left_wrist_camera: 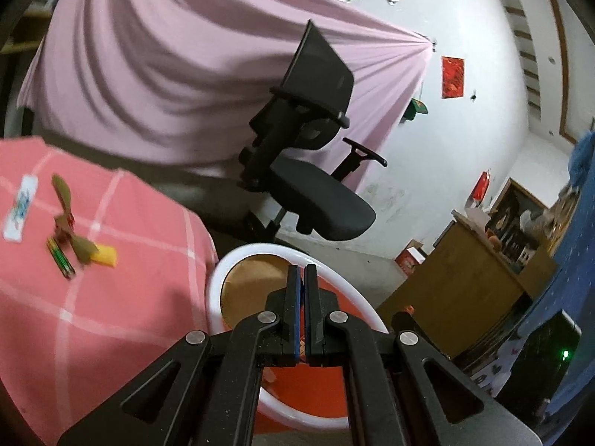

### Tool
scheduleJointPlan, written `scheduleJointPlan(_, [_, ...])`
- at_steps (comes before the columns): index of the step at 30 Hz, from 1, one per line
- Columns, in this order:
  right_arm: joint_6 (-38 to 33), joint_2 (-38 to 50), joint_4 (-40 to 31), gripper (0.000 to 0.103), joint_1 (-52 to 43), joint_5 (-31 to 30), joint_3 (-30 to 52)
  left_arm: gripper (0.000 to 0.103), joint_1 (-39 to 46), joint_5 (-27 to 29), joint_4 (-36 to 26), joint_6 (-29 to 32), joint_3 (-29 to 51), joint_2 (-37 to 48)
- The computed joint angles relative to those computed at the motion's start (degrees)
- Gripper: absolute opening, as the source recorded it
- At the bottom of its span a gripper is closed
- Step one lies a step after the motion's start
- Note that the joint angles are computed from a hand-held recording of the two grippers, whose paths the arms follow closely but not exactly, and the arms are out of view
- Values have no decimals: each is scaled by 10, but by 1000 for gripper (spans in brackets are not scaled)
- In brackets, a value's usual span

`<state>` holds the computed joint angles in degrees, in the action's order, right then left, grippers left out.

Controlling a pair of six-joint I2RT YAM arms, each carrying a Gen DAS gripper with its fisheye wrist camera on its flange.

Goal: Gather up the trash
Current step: 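Carry the battery and red packet over the basin and open both tools, then move both open tools back over the table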

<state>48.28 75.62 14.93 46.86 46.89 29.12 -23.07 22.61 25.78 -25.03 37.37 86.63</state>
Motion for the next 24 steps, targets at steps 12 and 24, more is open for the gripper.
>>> scheduleJointPlan(12, [12,6,-25,9,-12,-21,7,2,13,15,-69,1,32,12])
scheduleJointPlan(24, [-12,9,-22,9,-7,-15,9,4,16,-18,-85,44,8,-26])
